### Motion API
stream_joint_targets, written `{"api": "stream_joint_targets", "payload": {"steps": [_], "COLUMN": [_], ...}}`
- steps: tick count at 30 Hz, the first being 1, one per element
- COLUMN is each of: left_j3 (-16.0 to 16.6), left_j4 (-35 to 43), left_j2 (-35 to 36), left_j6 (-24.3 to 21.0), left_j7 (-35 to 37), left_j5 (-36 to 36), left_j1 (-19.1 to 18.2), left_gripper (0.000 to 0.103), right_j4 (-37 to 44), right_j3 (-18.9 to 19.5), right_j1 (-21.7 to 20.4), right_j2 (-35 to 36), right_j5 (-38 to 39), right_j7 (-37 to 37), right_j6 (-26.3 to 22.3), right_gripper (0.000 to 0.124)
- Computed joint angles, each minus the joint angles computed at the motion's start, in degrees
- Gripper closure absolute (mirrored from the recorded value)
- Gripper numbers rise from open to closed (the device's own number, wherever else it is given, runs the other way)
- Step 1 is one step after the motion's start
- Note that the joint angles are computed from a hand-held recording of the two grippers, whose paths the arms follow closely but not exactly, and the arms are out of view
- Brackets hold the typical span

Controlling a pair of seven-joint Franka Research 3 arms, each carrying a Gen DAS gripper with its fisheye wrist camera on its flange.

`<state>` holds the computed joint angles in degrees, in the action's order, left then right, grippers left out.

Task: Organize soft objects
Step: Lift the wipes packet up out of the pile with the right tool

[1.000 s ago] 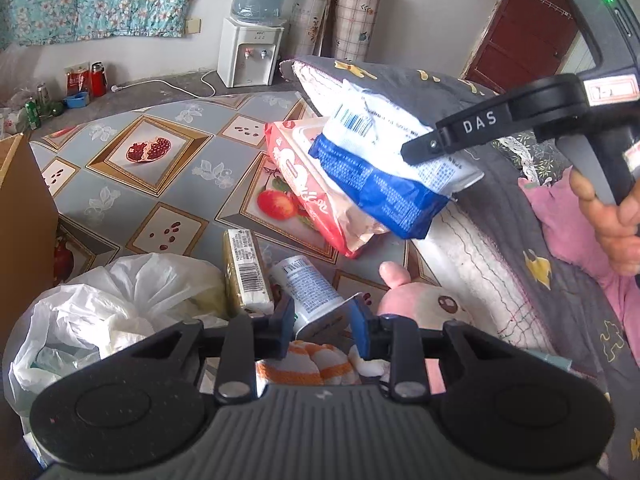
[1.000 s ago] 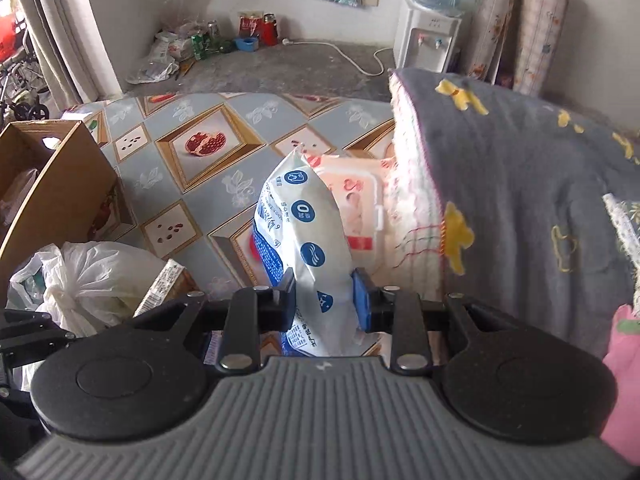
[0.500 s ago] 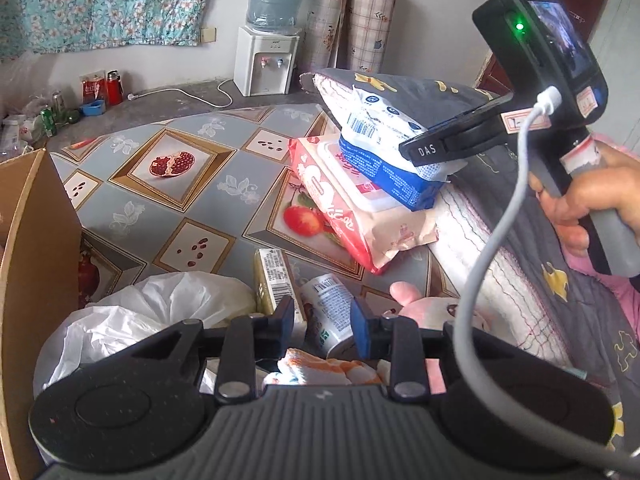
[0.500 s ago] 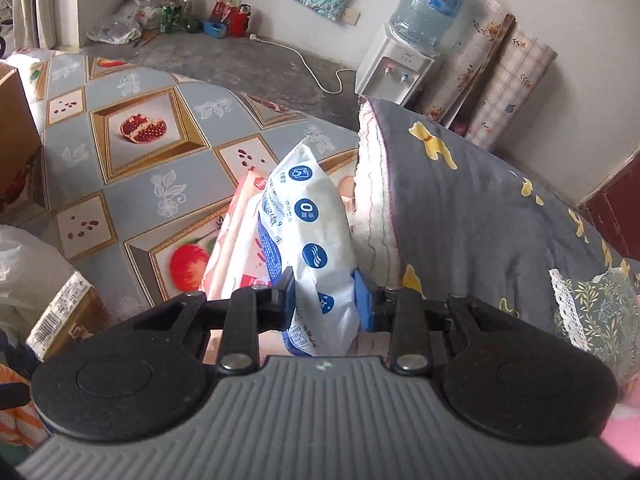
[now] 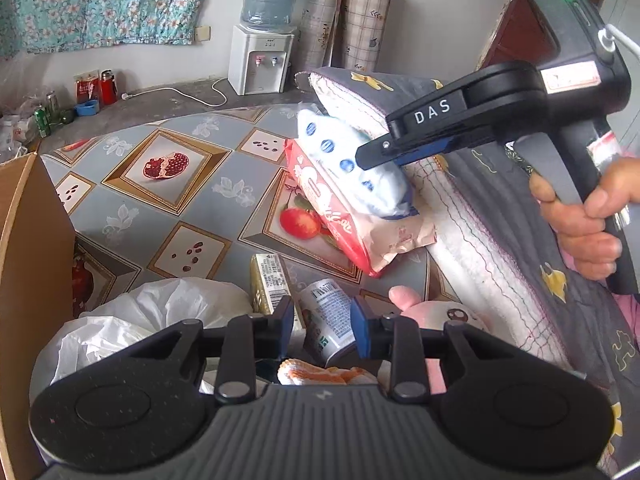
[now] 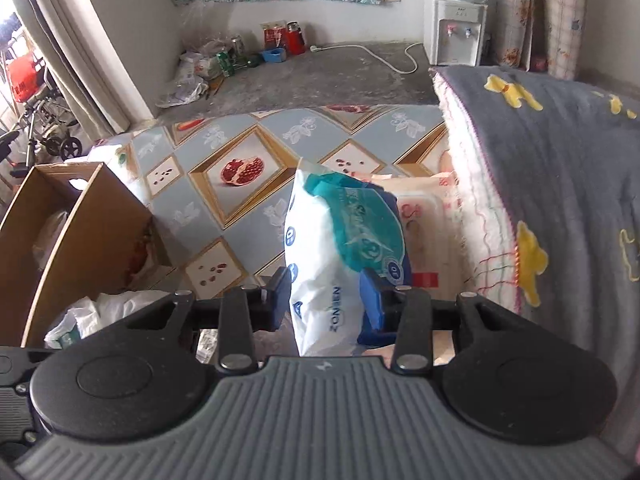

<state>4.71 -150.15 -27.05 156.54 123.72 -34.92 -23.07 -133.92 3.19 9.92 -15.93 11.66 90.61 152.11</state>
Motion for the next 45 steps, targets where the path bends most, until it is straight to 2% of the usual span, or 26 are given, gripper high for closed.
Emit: {"api": "stream_joint_targets", "payload": {"steps": [6,10,13,20,22,24,26,30,34,38,41,43,45], "left_j3": [0.1,0.2,-0.8,-2.3,-2.2,-1.9,-1.4,0.4,1.5,3.7,2.4,2.0,3.2], "left_j4": [0.7,2.1,3.0,2.1,1.6,1.0,0.3,-0.9,-1.8,-1.4,-2.0,-2.6,-2.6], "left_j2": [0.7,2.3,3.4,2.2,1.3,0.0,-1.3,-3.8,-5.7,-5.9,-6.0,-6.1,-6.1], "left_j6": [-1.1,-1.8,-2.0,-4.0,-4.8,-5.7,-6.2,-7.0,-6.6,-8.0,-6.1,-4.2,-4.1], "left_j7": [-0.1,1.2,1.3,0.1,-0.7,-1.5,-1.9,-1.9,-2.2,-1.7,-2.4,-2.9,-2.7], "left_j5": [-0.5,-2.5,-2.9,-0.7,0.5,1.8,2.9,4.4,5.5,4.4,5.5,6.7,6.6], "left_j1": [0.2,0.1,1.1,4.0,4.9,5.8,6.4,7.2,8.3,7.8,9.0,9.3,8.5], "left_gripper": [0.066,0.059,0.059,0.059,0.059,0.059,0.058,0.052,0.047,0.047,0.040,0.040,0.040], "right_j4": [-0.5,-0.2,0.9,4.8,5.9,7.0,8.0,11.3,15.8,20.4,21.6,21.4,21.3], "right_j3": [-1.2,-3.2,-4.2,-2.8,-1.9,-0.8,-0.1,0.5,0.6,0.5,0.4,0.3,0.2], "right_j1": [0.7,1.9,2.6,3.7,3.9,4.0,4.3,4.7,5.2,5.5,6.1,6.1,5.8], "right_j2": [1.4,2.0,3.0,6.4,7.7,9.2,10.6,14.0,18.4,22.7,24.3,24.4,24.1], "right_j5": [3.4,9.8,15.1,19.1,17.8,14.6,12.1,6.7,1.9,0.2,-2.1,-2.1,-0.5], "right_j7": [-0.8,-4.3,-7.7,-13.8,-14.5,-14.4,-14.8,-15.5,-15.2,-16.6,-16.3,-16.5,-16.5], "right_j6": [0.7,-0.3,-1.5,-4.8,-5.2,-4.7,-4.0,-5.0,-8.0,-12.8,-13.9,-13.6,-13.5], "right_gripper": [0.087,0.086,0.084,0.068,0.063,0.051,0.044,0.034,0.033,0.027,0.026,0.030,0.045]}}
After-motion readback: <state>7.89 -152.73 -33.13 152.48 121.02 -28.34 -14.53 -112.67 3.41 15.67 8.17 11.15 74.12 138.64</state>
